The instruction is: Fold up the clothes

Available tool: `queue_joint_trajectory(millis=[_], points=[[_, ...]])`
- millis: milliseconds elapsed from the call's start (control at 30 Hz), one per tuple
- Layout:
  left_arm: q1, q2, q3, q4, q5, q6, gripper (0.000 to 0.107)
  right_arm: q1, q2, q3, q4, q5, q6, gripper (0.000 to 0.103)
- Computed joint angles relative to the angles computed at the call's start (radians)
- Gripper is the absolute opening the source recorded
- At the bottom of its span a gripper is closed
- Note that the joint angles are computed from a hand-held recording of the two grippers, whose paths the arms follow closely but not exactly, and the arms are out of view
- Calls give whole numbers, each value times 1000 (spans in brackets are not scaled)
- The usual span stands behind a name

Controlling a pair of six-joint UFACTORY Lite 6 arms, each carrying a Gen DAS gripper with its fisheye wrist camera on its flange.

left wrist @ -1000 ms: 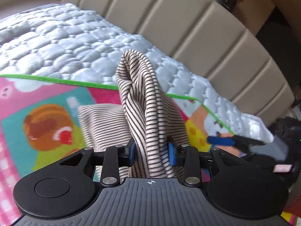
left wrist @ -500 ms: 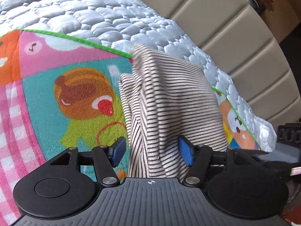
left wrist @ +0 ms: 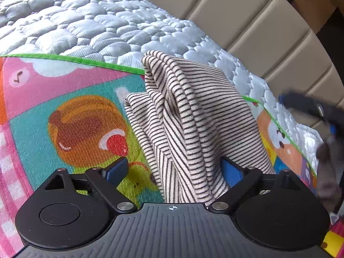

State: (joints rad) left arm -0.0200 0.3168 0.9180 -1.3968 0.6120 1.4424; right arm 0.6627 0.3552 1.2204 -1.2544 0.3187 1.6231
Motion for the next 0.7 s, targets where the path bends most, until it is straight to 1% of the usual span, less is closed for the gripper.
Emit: queue_joint_trajectory(millis=[67, 100, 133, 233, 267, 333, 400, 467, 533, 567, 600, 633, 700], points=[[-1, -2, -1, 0, -5, 0, 97, 31, 152, 116, 136, 71, -191, 103], [-2, -4, -2, 4, -7, -5, 97, 51, 205, 152, 164, 104, -236, 103], [-4, -7, -2, 13, -13, -13, 97, 74, 220, 170, 152, 141, -239, 103], [-21, -21, -6, 32, -55, -22, 97, 149, 268, 185, -20, 247, -89, 103], [-21, -22, -3, 41, -60, -30, 97, 149, 261, 181, -20, 245, -96, 103], [-18, -28, -1, 56, -65, -33, 99, 127, 199, 127, -12, 193, -72, 103], [-14, -37, 1, 73, -64, -37, 99, 99, 63, -10, -69, 82, 87, 103], [-20, -46, 4, 74, -72, -39, 99, 68, -69, -137, -182, -23, 296, 103], [-20, -55, 3, 77, -72, -44, 99, 81, -143, -226, -301, -44, 472, 103], [-19, -57, 4, 80, -71, -49, 99, 88, -173, -255, -304, -50, 500, 103], [-16, -58, 5, 80, -69, -55, 99, 101, -161, -266, -299, -49, 487, 103], [-12, -56, 8, 79, -66, -63, 99, 116, -142, -266, -252, -47, 432, 103], [-5, -51, 17, 79, -62, -92, 99, 144, -84, -241, -78, -28, 248, 103]])
